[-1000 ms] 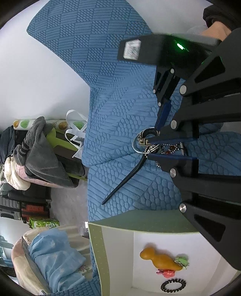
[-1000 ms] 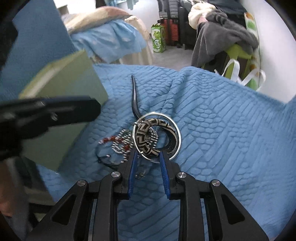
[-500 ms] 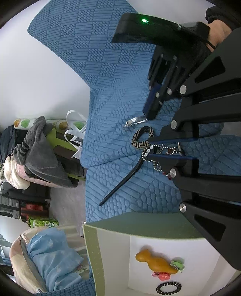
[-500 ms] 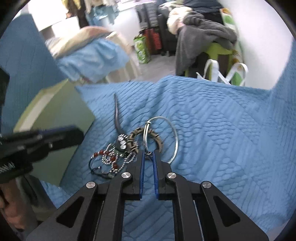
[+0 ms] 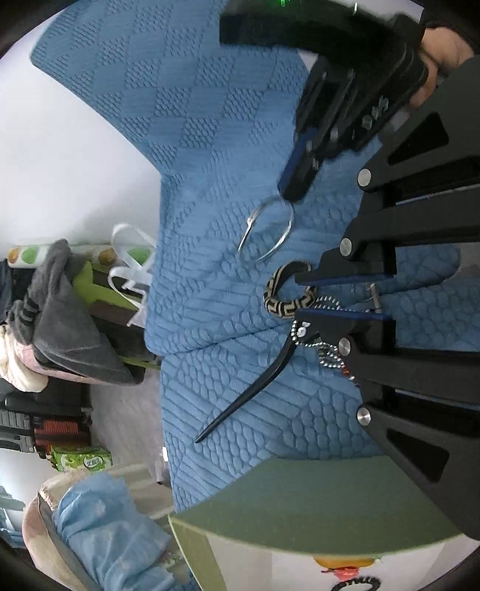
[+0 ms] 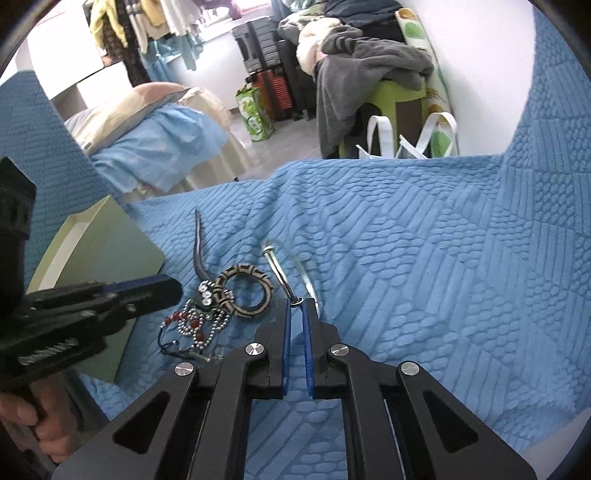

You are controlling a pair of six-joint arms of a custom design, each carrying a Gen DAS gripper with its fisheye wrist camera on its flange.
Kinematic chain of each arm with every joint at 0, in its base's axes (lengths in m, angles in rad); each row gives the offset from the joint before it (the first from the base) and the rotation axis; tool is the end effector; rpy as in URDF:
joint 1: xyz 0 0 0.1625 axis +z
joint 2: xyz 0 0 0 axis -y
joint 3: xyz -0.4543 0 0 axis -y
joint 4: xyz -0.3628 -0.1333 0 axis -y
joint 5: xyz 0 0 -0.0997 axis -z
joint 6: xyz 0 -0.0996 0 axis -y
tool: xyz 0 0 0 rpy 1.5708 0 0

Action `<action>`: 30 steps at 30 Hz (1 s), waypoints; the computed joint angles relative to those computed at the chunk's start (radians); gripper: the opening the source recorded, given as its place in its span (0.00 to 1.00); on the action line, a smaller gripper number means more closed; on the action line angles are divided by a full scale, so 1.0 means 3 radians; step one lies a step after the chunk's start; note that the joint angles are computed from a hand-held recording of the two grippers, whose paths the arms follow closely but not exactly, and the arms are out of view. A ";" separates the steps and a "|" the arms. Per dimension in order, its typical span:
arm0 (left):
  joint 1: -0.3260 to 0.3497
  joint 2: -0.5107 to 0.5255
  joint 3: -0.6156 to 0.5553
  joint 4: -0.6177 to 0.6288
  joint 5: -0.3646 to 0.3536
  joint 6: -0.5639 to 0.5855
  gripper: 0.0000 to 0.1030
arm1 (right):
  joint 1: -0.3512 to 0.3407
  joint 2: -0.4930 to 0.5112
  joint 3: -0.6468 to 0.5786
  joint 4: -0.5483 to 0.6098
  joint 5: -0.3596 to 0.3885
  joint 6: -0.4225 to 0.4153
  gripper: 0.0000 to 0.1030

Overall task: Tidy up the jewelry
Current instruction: 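Grasp the black-and-white woven bracelet with the left tool while the right tool reaches for the silver hoop, then close the right tool on the silver hoop ring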

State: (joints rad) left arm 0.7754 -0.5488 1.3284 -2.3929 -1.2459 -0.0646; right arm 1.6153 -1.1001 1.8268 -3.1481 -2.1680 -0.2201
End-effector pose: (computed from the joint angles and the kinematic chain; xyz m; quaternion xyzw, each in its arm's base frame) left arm -0.4195 -0.6424 0.0544 0.3493 0.9227 -0.0865 0.1382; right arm 0.1041 -0.6008 0.3470 -0.0055 -0.8790 0.3693 0.3015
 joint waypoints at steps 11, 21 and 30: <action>-0.0012 0.0213 -0.0208 0.0058 0.0225 0.0131 0.44 | -0.0060 -0.0039 -0.0005 0.0019 0.0068 0.0157 0.03; 0.0008 0.0322 -0.0299 0.0091 0.0313 0.0266 0.18 | -0.0111 -0.0021 -0.0046 0.0271 0.0128 0.0235 0.05; 0.0010 0.0203 -0.0201 -0.0048 0.0154 0.0218 0.08 | -0.0083 0.0046 -0.0086 0.0344 0.0078 0.0130 0.26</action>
